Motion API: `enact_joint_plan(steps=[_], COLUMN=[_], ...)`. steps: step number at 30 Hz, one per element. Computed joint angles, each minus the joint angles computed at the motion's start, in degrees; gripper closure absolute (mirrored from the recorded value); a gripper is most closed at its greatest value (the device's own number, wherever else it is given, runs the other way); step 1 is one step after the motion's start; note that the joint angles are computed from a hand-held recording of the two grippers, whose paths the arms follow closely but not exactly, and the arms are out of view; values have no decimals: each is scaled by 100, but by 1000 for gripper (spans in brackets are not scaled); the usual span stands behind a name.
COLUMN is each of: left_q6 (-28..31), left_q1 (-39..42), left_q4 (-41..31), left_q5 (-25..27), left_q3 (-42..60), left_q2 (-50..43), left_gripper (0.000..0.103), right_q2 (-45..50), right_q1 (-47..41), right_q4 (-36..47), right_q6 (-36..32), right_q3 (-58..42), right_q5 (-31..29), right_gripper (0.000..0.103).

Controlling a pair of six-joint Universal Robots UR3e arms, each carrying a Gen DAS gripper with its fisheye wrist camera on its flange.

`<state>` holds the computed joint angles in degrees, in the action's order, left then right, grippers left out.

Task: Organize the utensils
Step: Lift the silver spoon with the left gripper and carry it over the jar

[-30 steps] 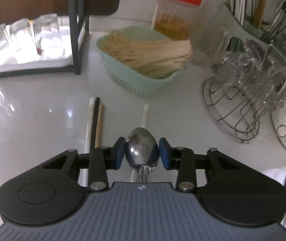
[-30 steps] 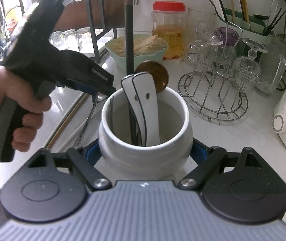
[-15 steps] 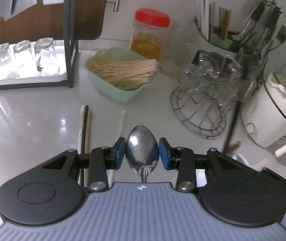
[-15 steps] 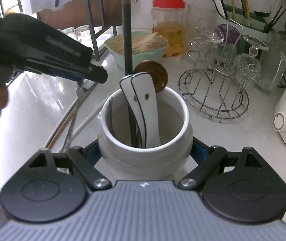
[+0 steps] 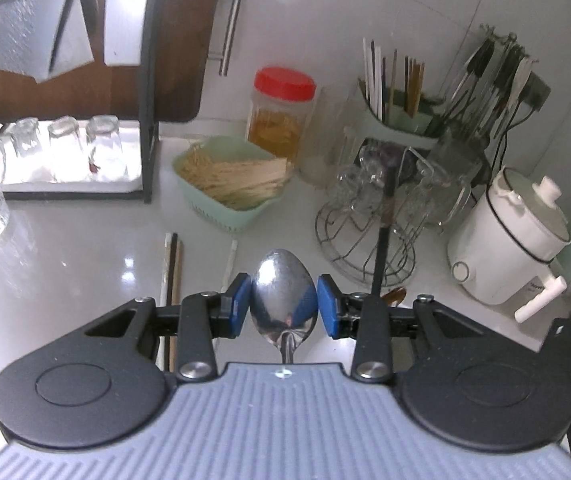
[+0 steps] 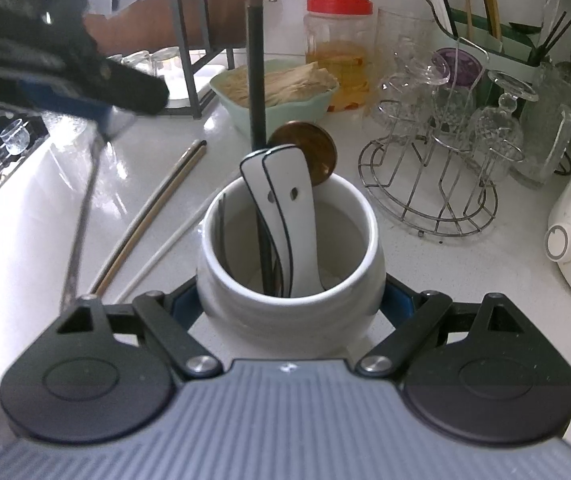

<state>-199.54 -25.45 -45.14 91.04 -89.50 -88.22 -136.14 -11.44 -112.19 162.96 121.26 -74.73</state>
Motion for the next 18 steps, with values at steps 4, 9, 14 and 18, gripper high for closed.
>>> enact_joint_plan(steps=[4,9,14,18], left_q6=[-132,77,205,422], left_q1=[182,104,33,-127], left_q4=[-233,-145,-16,50], left_q5=[-275,-245,-603,-725], left_q3=[217,772,1394,2004], left_q2=[187,11,-374,-845], left_gripper=[61,61,61,61], right_q2=[49,24,-35,-53], right_q1=[129,249,133,77], right_q4=[77,-4,99,187], right_q6=[102,173,27,-70], right_q3=[-79,-27,-34,-63], right_q5=[-71,-117,4,66], right_gripper=[12,12,12,12])
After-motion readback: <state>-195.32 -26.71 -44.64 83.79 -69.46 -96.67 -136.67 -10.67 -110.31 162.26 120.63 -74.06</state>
